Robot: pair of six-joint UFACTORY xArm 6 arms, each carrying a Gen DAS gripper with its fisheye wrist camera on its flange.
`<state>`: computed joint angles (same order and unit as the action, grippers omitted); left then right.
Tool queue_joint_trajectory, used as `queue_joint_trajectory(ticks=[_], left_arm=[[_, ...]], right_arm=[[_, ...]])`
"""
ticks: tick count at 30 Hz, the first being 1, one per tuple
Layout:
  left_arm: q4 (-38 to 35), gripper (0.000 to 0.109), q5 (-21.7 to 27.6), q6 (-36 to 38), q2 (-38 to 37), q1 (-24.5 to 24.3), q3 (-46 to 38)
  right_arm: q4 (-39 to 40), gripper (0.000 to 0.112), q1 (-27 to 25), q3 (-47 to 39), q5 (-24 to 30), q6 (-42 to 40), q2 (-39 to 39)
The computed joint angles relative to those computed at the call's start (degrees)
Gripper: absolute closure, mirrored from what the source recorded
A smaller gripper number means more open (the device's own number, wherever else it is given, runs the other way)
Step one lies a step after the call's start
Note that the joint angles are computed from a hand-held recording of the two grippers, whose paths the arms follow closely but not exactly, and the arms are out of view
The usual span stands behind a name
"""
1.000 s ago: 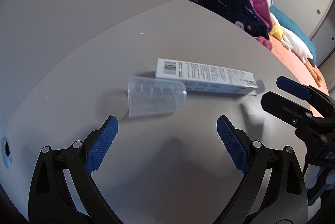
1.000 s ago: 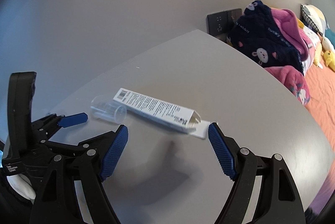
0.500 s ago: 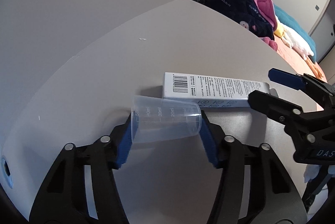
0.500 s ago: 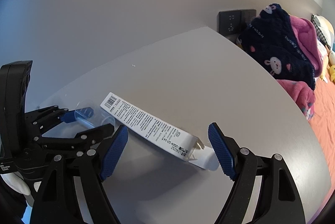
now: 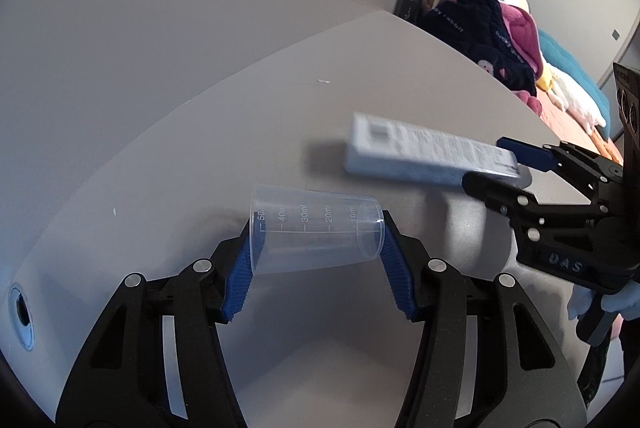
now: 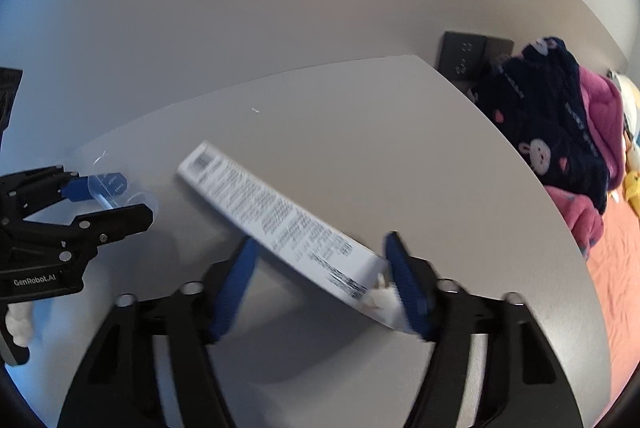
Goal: Collect trash
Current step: 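Grasp the clear plastic cup with left tool while right grasps the white box end, then lift the clear cup and white box and carry both over the bin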
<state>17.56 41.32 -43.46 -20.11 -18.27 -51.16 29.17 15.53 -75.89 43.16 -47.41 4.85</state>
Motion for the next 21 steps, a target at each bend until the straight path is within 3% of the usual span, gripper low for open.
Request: queue_joint_trajectory(ticks=[3,6,21], left_arm=[[-0.05,0.053,0.31,-0.34,-0.28,-0.07,0.23],[-0.35,0.053,0.1,-0.69,-0.8,-0.01,0.68],[2.41,0.053,0.47,-3.58,-1.76,-4.61,-1.51]], right_arm=[[-1.98,0.076,0.46,-0.14,1.05,-0.24,0.2],[-2.7,0.081,0.74,1.08,1.41,-1.09,-1.05],[5.98,0.084,-3.4,8.8,4.87,2.73,-12.33]])
